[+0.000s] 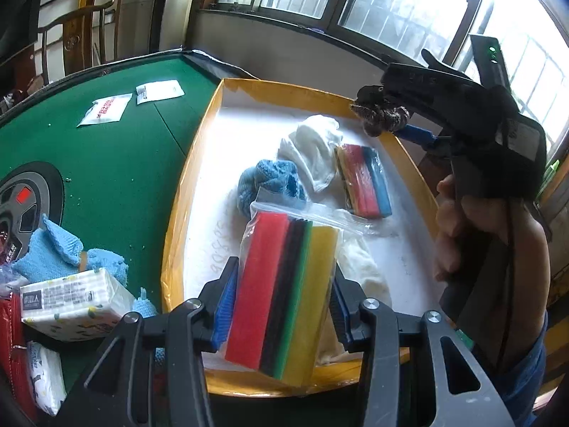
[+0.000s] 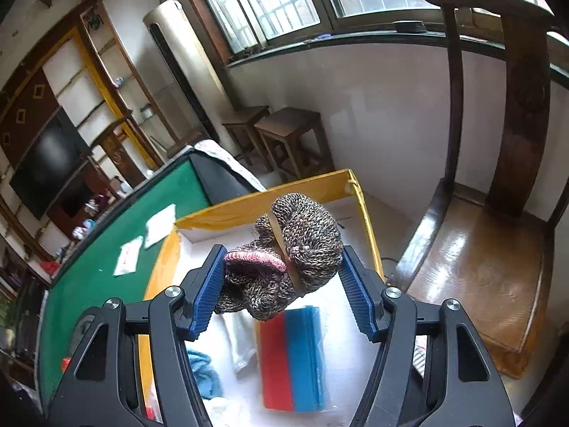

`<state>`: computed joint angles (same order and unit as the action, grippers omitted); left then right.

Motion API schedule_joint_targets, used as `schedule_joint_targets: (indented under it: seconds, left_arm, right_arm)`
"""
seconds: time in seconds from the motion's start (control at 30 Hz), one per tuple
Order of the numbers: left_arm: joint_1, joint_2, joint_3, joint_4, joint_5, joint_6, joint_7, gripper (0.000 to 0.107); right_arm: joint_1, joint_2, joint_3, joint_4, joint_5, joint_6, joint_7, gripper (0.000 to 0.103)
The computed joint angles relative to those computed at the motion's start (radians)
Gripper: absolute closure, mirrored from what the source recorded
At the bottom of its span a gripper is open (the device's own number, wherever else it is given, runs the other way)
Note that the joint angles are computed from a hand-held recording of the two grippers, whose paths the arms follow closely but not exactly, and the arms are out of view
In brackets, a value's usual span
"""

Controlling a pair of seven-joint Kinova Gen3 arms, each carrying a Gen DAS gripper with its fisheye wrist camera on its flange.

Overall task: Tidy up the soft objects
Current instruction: 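Carry the sponge bag into the box with the left gripper while the right brings the glove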

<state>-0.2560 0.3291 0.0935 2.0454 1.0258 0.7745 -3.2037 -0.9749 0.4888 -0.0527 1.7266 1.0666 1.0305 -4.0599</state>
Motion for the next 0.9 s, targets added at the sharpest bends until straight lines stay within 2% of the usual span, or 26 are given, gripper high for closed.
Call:
schedule_joint_targets:
  seconds: [0.07, 0.2, 0.6, 0.8, 0.9]
  left_arm:
    - [-0.002, -0.004, 0.001, 0.006, 0.007, -0.005, -0.015, 0.061]
    - [-0.005, -0.004, -0.001, 0.008, 0.015, 0.000, -0.031, 0.061]
    - [0.009, -0.007, 0.003, 0.029, 0.026, -0.038, -0.062, 0.061]
    - [-0.002, -0.004, -0.001, 0.026, 0.034, -0.012, -0.072, 0.060]
    - [-0.014, 0.006, -0.005, 0.019, 0.036, 0.018, -0.079, 0.060]
  right_arm:
    - [0.006, 0.012, 0.010, -0.001, -0.016, -0.019, 0.010, 0.039]
    - [0.009, 0.031, 0.006, -0.038, -0.046, 0.025, 0.063, 0.039]
    - [0.029, 0.064, 0.029, -0.087, -0.134, -0.002, 0.184, 0.039]
    - [0.021, 0.055, 0.046, -0.082, -0.151, -0.020, 0.190, 0.036]
    - [0.015, 0.063, 0.047, -0.102, -0.168, 0.002, 0.210, 0.036]
